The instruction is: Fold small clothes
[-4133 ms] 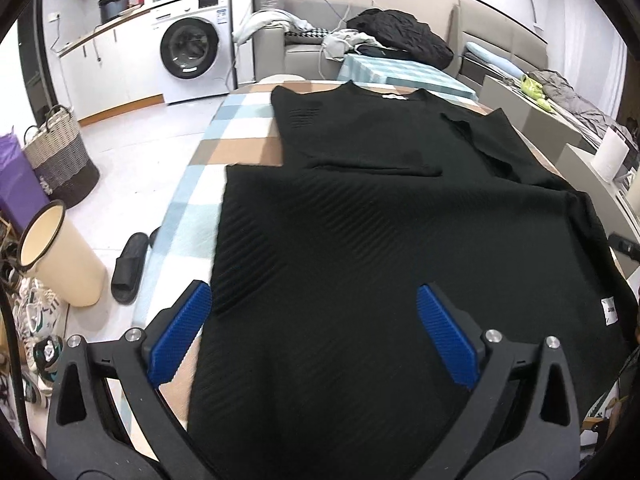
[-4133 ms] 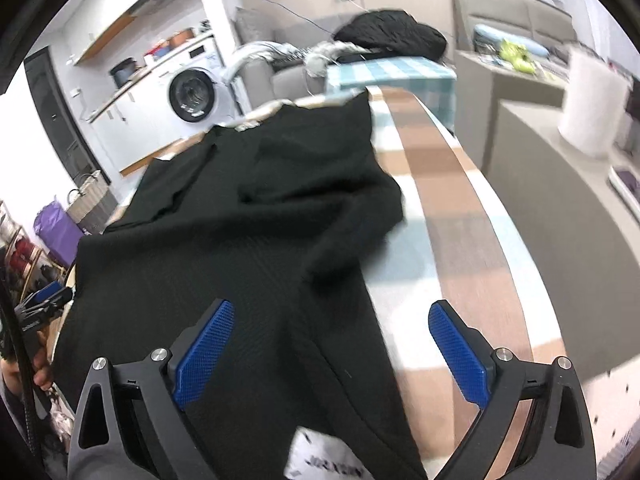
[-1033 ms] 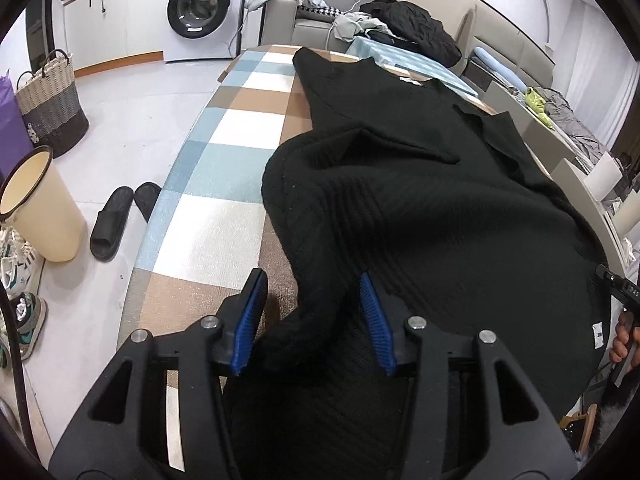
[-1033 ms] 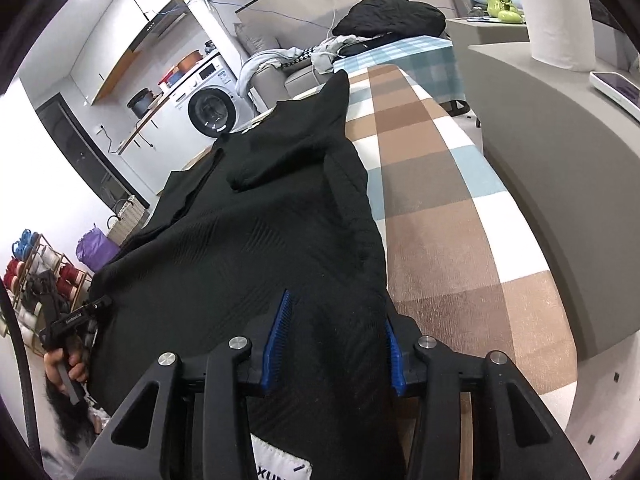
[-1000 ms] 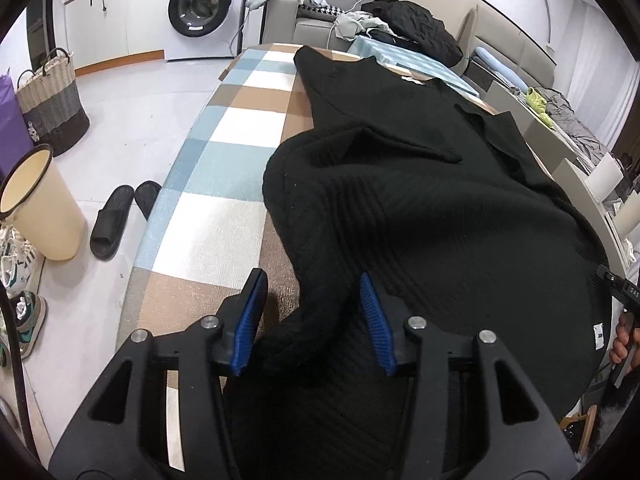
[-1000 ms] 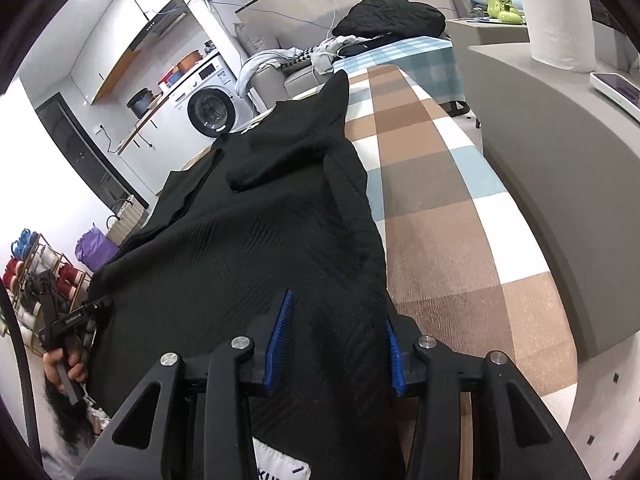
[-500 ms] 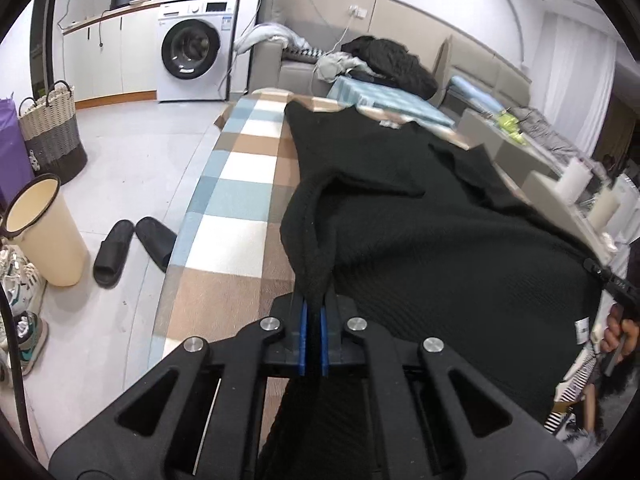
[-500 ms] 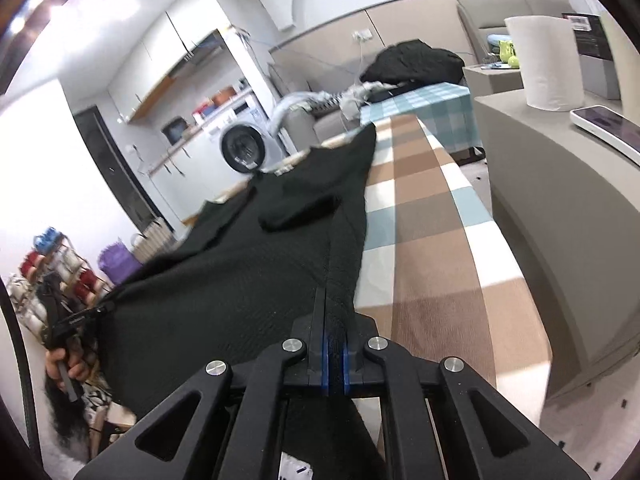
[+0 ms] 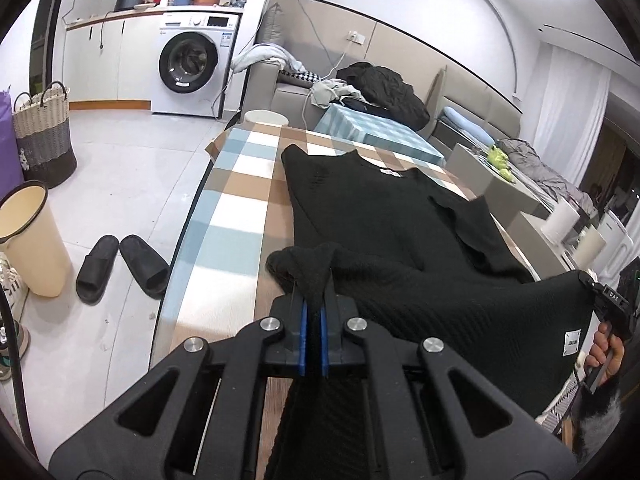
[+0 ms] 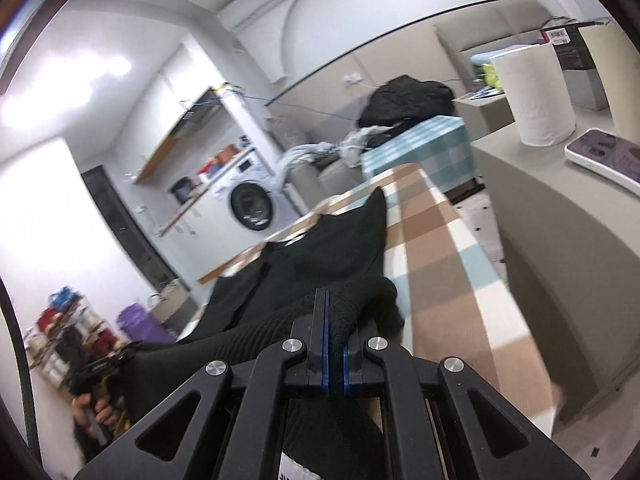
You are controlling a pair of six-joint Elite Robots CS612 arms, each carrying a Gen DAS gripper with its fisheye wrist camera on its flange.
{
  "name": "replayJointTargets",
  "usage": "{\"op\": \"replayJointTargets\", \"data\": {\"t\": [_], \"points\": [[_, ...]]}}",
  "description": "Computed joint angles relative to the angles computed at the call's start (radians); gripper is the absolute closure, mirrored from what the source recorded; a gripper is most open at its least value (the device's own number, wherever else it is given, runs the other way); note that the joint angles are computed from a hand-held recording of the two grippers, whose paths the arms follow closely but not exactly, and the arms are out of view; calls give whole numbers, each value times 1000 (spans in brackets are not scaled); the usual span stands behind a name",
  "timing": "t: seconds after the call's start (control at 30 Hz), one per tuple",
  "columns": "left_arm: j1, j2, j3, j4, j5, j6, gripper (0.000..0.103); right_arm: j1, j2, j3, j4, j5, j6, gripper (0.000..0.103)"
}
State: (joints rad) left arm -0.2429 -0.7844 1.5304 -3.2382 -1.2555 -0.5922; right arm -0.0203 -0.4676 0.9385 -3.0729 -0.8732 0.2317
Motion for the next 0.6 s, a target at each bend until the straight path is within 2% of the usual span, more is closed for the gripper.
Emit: {"op": "replayJointTargets", "data": {"t": [0.1, 0.2, 0.3, 0.37, 0.4, 0.47, 0.5, 0.57, 0.6], "points": [[20, 39, -80, 64, -10, -7, 101, 25, 33, -95, 87, -99, -14, 99], [30, 81, -168, 162, 15, -5, 101, 46, 87, -225, 203, -173, -9, 99], [39, 123, -249, 263, 17, -4, 101, 69, 147, -360, 333, -281, 2, 99], [44, 148, -294, 328, 12, -11, 100, 82, 186, -451, 457, -356, -12, 87], [47, 159, -317, 376, 7, -17, 98, 84, 202, -492, 527, -376, -21, 85], [48, 162, -331, 449, 13, -48, 88, 81, 216, -525, 597, -370, -31, 75], [47, 162, -327, 450, 21, -53, 83, 77, 204, -500, 599, -363, -34, 71], [43, 153, -309, 457, 45, -64, 51, 73, 177, -442, 568, -374, -45, 56], [42, 150, -298, 441, 44, -59, 46, 70, 166, -420, 562, -375, -57, 55]]}}
